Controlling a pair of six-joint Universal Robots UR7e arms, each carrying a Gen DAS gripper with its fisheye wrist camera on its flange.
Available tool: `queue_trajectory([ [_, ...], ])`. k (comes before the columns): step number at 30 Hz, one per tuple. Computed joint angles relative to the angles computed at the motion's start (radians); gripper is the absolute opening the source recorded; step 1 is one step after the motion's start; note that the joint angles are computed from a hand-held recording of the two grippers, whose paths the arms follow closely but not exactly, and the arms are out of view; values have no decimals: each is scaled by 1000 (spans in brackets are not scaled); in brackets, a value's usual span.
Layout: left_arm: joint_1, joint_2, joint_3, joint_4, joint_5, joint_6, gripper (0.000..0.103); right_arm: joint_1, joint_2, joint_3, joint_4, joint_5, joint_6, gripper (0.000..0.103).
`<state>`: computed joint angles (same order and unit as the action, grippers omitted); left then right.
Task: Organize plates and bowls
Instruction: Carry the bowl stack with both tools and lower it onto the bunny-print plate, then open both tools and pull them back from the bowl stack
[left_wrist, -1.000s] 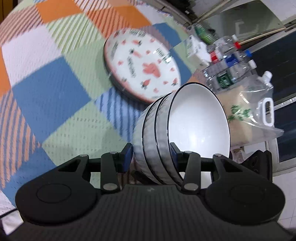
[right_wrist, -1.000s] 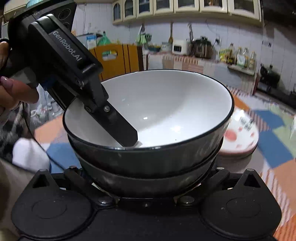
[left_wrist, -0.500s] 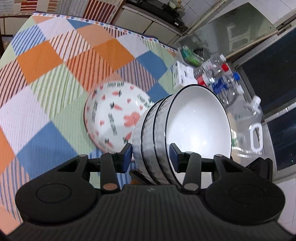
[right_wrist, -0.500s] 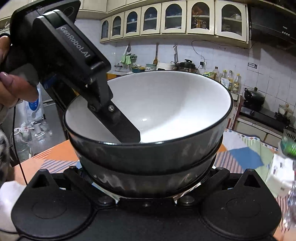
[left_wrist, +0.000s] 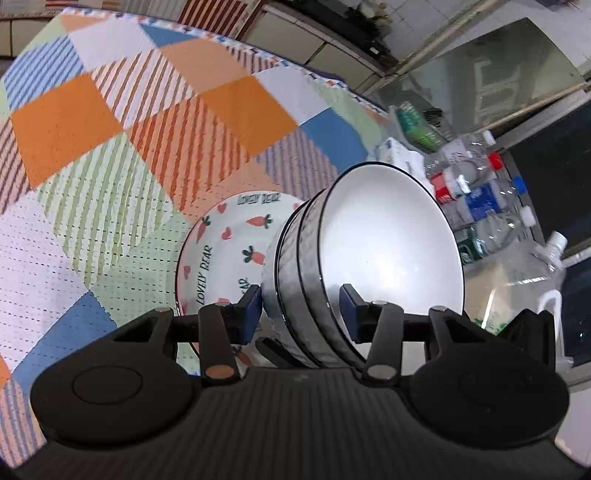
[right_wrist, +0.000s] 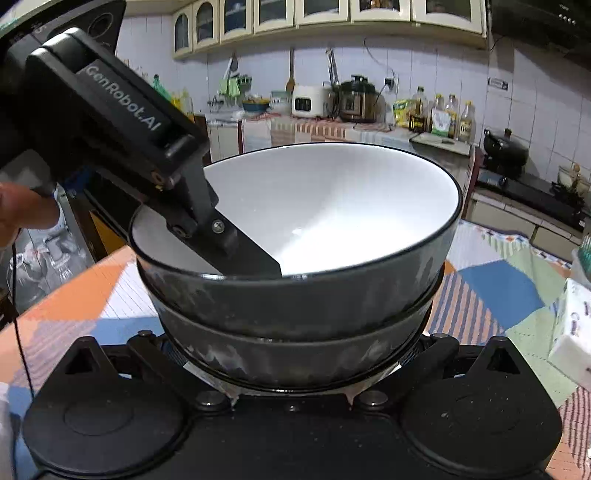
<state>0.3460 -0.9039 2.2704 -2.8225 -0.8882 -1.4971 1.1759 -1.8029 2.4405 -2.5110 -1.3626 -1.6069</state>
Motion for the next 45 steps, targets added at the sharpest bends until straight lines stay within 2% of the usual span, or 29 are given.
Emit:
queue_trajectory([
  [9, 61, 63, 27, -125, -18, 55, 44, 3, 105, 5, -115, -52, 39, 103],
  [13, 73, 83, 28, -151, -23, 72, 44, -2, 120, 9, -137, -69, 43, 103],
  [16, 75, 92, 32, -172, -20, 75, 44, 8, 132, 5, -151, -79, 58, 103],
  [20, 63, 104, 29, -163, -3, 84, 44, 48, 164, -14, -168, -135, 95, 103],
  [25, 51, 115, 25, -154, 12, 74, 44, 57, 169, -23, -158, -161, 117, 102],
  [27, 47, 118, 27, -157, 16, 66, 47, 65, 172, -22, -167, -181, 116, 102],
  [29, 38, 120, 25, -124, 32, 47, 55, 72, 168, -18, -172, -200, 111, 102],
  [32, 16, 125, 28, -92, 60, 10, 56, 53, 136, -4, -163, -196, 137, 102],
  [35, -16, 123, 3, 33, 105, -48, 55, 36, 85, 27, -166, -208, 138, 102],
  [37, -33, 120, -6, 84, 121, -78, 58, 20, 42, 49, -167, -191, 115, 102],
  [40, -51, 100, -4, 111, 118, -136, 61, -11, -30, 61, -110, -151, 80, 102],
  [45, -114, 56, -37, 329, 151, -240, 63, -36, -128, 67, -47, -120, 80, 102],
])
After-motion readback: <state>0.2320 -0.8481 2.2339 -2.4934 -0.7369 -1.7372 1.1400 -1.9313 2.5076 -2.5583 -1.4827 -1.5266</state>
